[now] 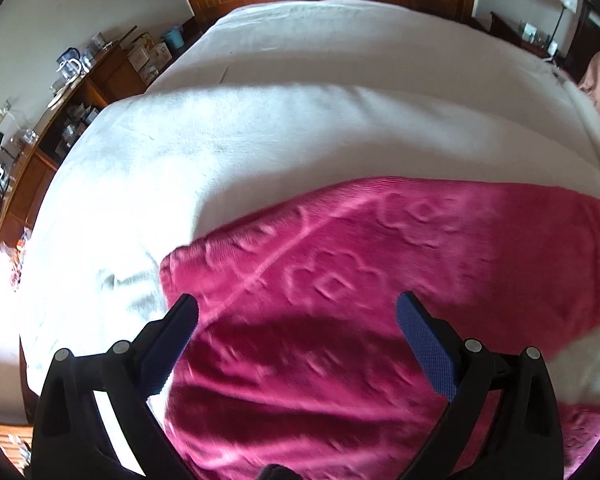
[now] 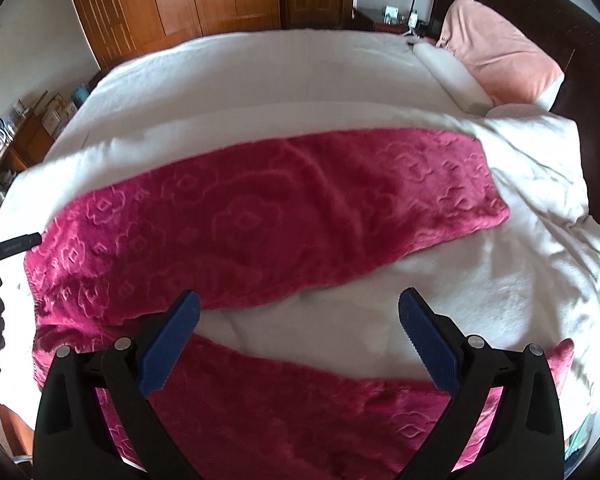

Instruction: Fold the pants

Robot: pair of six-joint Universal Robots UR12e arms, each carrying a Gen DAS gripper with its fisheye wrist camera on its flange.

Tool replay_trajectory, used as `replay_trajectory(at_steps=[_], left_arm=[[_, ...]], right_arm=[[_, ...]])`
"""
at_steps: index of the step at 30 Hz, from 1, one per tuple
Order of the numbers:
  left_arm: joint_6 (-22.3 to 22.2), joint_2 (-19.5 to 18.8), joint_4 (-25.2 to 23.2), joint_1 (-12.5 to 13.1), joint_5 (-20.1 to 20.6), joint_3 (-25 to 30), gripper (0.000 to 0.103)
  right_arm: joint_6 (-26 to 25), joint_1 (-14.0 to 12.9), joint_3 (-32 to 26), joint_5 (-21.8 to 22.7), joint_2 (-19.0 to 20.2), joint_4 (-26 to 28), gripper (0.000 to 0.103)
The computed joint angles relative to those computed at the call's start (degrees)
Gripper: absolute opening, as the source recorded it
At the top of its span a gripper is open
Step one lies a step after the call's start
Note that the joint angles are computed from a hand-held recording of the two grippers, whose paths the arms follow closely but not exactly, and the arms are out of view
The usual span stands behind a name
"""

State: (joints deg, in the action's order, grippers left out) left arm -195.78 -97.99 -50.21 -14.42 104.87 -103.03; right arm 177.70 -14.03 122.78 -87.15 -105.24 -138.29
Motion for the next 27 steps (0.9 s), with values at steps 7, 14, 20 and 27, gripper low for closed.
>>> replay_trajectory(at_steps=[7,14,20,27], left_arm=[[8.0,-4.8,3.2,3.9,-3.9,0.7,0.098],[12.1,-8.3,4.8,6.5,-5.9,1.4,0.098],[13.5,-9.6,6.6,8.9,-11.4,0.8,0.098],[16.6,-10.2,9.2,11.0,-15.9,-0.6,0.094]], right_arm=[[1.6,2.3,-0.8,-2.8,1.9,2.0,0.100],[2.2,4.0,-1.3,-4.9,2.8,4.2,0.100],[3.0,5.1,-1.5,-5.8,3.3,4.8,0.100],[3.1,6.0,-1.3,-5.7,3.1,3.8,0.100]])
